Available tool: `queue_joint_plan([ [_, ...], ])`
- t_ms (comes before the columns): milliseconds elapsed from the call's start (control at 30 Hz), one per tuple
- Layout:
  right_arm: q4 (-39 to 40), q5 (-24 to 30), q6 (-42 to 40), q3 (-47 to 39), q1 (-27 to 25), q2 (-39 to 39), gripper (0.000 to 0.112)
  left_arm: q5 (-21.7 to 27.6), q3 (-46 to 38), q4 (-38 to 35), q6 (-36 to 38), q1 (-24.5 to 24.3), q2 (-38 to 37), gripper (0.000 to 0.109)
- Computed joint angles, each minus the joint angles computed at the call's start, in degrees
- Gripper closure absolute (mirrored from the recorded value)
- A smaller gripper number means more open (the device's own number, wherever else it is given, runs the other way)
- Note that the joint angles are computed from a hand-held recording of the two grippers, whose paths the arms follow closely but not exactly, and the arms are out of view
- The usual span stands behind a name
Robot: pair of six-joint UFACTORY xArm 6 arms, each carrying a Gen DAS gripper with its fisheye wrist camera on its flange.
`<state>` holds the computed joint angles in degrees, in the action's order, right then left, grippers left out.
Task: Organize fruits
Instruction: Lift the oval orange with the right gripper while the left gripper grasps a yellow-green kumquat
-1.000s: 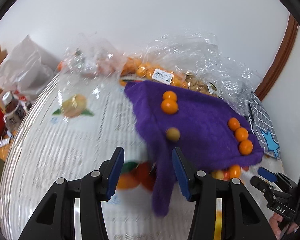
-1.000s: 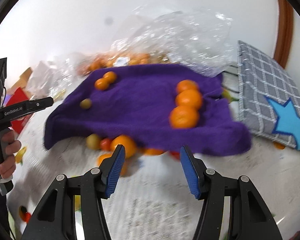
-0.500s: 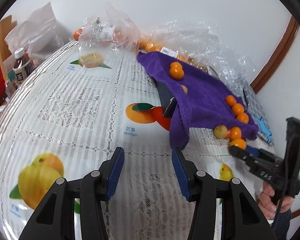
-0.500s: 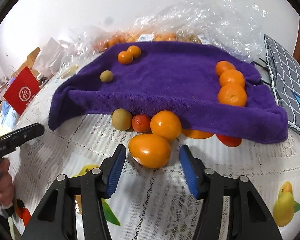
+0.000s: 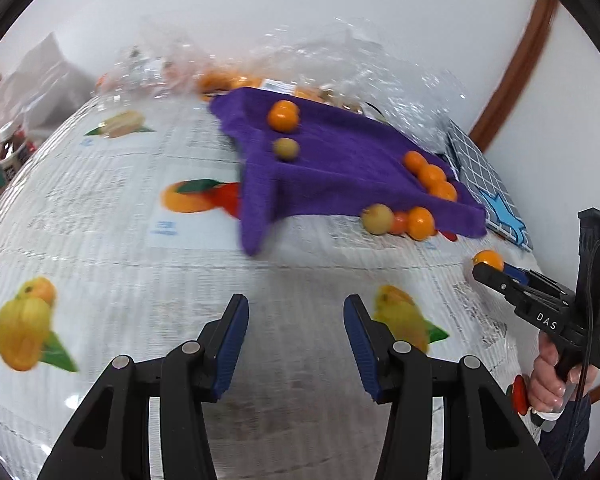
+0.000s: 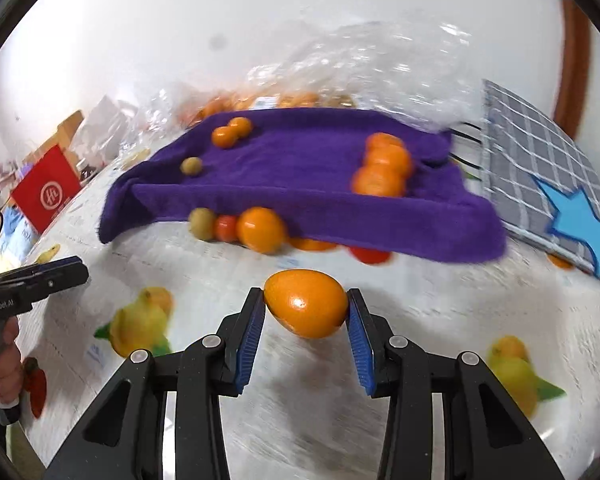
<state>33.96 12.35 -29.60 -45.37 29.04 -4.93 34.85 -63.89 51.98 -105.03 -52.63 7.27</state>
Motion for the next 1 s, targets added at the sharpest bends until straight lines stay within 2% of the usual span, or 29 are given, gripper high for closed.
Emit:
queue_joint_plan([
  [133,-3.7,1.2,2.7,1.1,-3.4,-0.9,0.071,0.9,-7.4,-0.7,3.3,-0.5,5.6,0.062],
  [300,-4.3,-0.2,2.0,1.5,-5.5,-1.0,0.071,3.4,-17.5,-4.0,10.0,0.1,13.0,0.062],
  [433,4.6,1.9,-5.6,0.5,-7.0,-0.9,0.071,3.2,-23.9,-5.5,13.0,1.3,17.9,0.062],
  [467,4.6,2.2,-5.2,0.5,-7.3,-1.0,0.071,3.6,-25.2,-5.7,13.5,1.5,19.0,0.062],
  [533,4.0,2.9,-3.7,0.1,-7.9,-0.6,0.071,2.5,-26.2,-6.9,13.2,2.5,20.0,0.064],
  [600,5.1,3.4,-4.3,-0.3,-7.9,-0.4,0.071,0.6,-24.8,-4.9,8.8,3.5,19.4,0.07],
  [667,6.7,3.8,-5.6,-0.5,-8.0,-0.4,0.071,-2.0,-23.5,-3.3,5.5,4.5,19.0,0.071],
  [700,7.8,4.3,-6.4,-0.8,-8.1,-0.3,0.071,-2.7,-23.6,-4.5,6.5,4.7,19.3,0.076],
  [800,10.7,5.9,-8.5,-1.3,-8.4,-0.3,0.071,-2.8,-24.4,-6.3,8.6,4.8,20.0,0.082],
  [1000,9.5,8.3,-8.9,-2.2,-8.3,0.3,0.071,-2.8,-25.4,-7.6,10.8,4.7,20.6,0.082],
])
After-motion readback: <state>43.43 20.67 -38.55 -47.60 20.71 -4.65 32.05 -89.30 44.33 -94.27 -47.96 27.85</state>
